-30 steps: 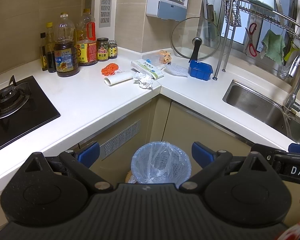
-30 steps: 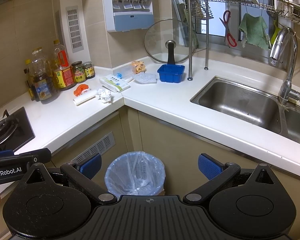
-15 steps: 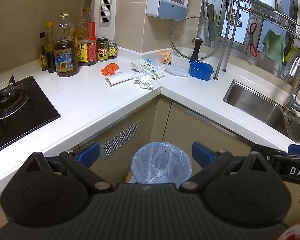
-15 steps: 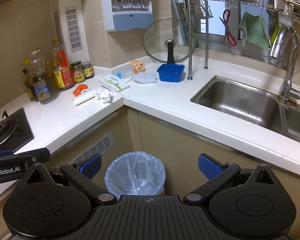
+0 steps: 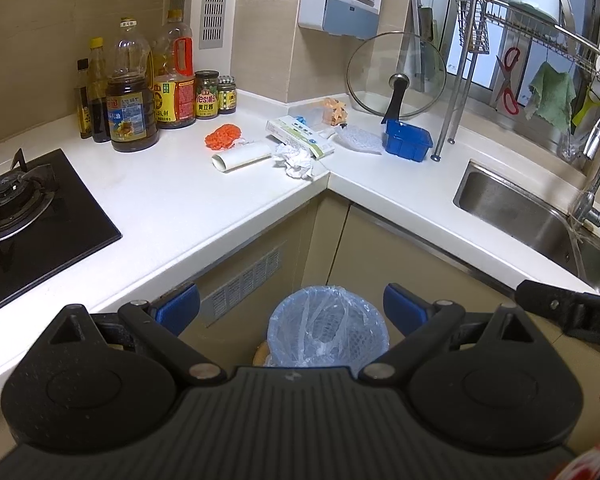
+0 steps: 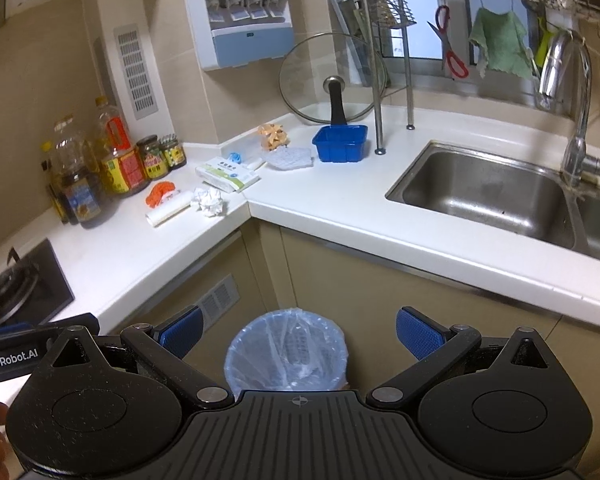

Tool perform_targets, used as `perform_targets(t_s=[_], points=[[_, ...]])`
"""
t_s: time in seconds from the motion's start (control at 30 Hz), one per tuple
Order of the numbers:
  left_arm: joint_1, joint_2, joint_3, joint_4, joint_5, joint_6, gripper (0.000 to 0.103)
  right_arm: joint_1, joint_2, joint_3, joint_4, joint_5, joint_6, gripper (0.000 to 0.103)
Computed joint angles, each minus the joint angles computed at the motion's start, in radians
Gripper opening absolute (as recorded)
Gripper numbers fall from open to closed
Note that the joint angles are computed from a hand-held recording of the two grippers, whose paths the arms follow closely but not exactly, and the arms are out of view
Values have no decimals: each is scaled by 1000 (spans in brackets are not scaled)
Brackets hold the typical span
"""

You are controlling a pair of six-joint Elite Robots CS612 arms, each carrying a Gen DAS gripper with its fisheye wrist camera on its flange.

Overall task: Collect trash
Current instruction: 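Move the left tool toward the white paper roll while the right tool approaches the crumpled tissue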

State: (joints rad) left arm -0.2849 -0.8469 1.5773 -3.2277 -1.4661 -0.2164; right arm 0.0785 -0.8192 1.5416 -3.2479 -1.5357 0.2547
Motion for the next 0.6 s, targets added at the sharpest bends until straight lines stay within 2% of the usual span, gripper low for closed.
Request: perform_targets(t_s=[0.17, 0.37, 0.5, 0.6], points=[[28, 24, -43, 3, -37, 7, 98, 2, 20, -38, 26, 28, 54, 102], [54, 78, -147, 57, -50, 3, 98, 2, 76, -139, 59, 51, 28, 102], [63, 131, -243, 94, -20, -32, 98, -7, 149, -257, 64, 100, -34, 102], [69, 182, -338, 140, -4, -74, 98, -18, 226, -397, 113, 176, -99, 102]])
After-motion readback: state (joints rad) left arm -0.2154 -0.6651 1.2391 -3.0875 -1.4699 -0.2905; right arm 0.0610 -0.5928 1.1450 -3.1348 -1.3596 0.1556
